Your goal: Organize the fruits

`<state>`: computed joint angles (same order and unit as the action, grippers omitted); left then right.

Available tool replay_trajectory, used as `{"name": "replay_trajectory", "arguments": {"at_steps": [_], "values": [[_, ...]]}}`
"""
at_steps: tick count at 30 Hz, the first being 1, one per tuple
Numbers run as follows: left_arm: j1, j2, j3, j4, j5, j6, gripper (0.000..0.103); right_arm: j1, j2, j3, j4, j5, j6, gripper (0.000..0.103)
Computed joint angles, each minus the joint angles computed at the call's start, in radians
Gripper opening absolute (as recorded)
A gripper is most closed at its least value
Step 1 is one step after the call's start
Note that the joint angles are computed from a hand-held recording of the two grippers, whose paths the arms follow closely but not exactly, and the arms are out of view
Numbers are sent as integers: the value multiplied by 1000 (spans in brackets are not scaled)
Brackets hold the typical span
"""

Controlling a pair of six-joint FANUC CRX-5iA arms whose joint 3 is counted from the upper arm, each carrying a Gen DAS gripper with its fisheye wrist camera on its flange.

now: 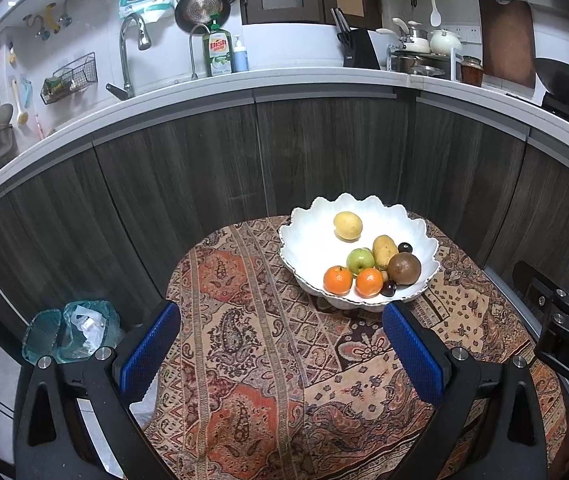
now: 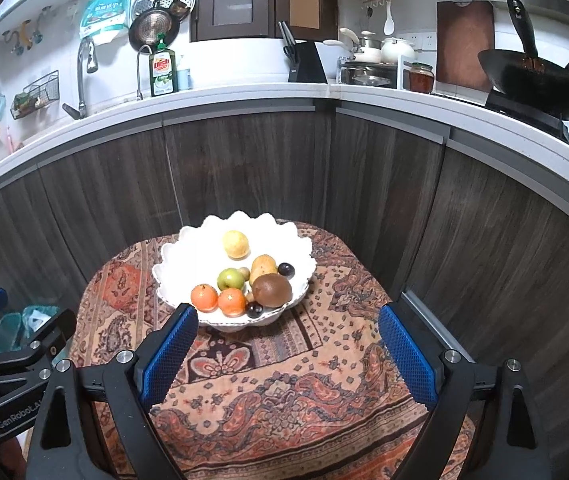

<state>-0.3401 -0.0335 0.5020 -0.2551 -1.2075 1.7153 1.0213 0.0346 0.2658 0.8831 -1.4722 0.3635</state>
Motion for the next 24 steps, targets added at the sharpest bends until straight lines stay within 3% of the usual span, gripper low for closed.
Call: {"name": "replay_trajectory", "arguments": {"at_steps": [24], "values": [[5,6,10,17,-13,-13,103,-2,-2,-1,1,4,3,92]]}}
